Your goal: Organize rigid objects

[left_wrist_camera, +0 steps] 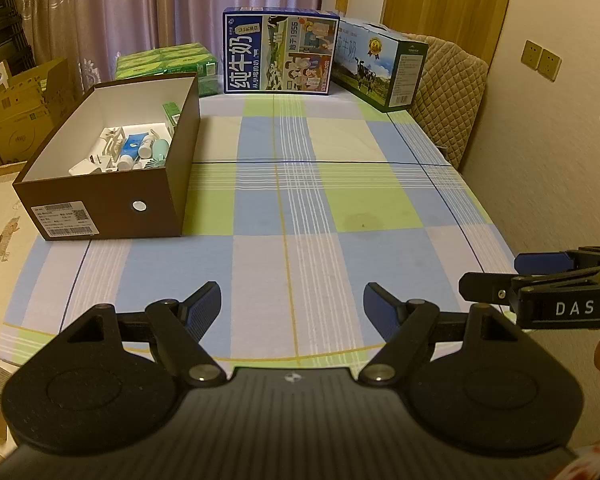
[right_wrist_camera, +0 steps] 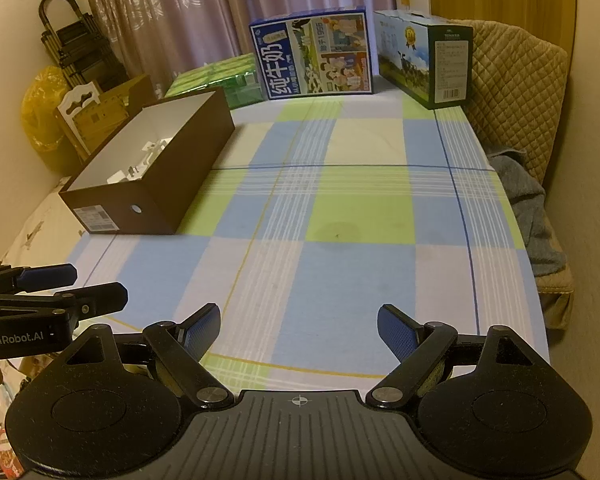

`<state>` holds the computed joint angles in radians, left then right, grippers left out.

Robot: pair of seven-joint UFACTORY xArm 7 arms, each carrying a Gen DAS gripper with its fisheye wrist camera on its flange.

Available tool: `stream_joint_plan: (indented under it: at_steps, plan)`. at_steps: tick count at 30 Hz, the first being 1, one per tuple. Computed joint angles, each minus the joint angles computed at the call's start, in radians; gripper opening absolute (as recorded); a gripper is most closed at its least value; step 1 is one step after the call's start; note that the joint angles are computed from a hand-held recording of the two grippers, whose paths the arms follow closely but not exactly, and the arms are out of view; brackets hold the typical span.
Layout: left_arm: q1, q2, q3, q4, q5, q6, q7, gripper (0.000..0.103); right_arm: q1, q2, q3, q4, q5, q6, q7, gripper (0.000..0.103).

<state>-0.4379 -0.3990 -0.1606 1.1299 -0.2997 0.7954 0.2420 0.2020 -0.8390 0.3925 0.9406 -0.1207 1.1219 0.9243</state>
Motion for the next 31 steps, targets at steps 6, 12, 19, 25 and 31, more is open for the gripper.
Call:
stream_joint_plan:
  at_steps: [6,12,19,25,31]
  plan:
    - [0.0,0.002,-0.003,0.002,0.004,-0.001,-0.007,0.076,0.005,-0.007,-0.012,-0.017,0.003,-0.01,-0.008,0.083]
    - [0.0,0.005,-0.005,0.003,0.008,-0.004,-0.013,0.076,0.003,-0.008,-0.012,-0.019,0.005,-0.011,-0.01,0.083]
    - [-0.001,0.013,-0.012,0.007,0.017,-0.008,-0.028,0.076,0.002,-0.01,-0.015,-0.02,0.006,-0.012,-0.014,0.083]
    - [-0.003,0.017,-0.012,0.009,0.018,-0.013,-0.032,0.076,0.002,-0.011,-0.021,-0.025,0.009,-0.017,-0.02,0.083]
    - [-0.002,0.032,-0.029,0.014,0.039,-0.025,-0.063,0.076,0.005,-0.016,-0.038,-0.04,0.013,-0.029,-0.038,0.083]
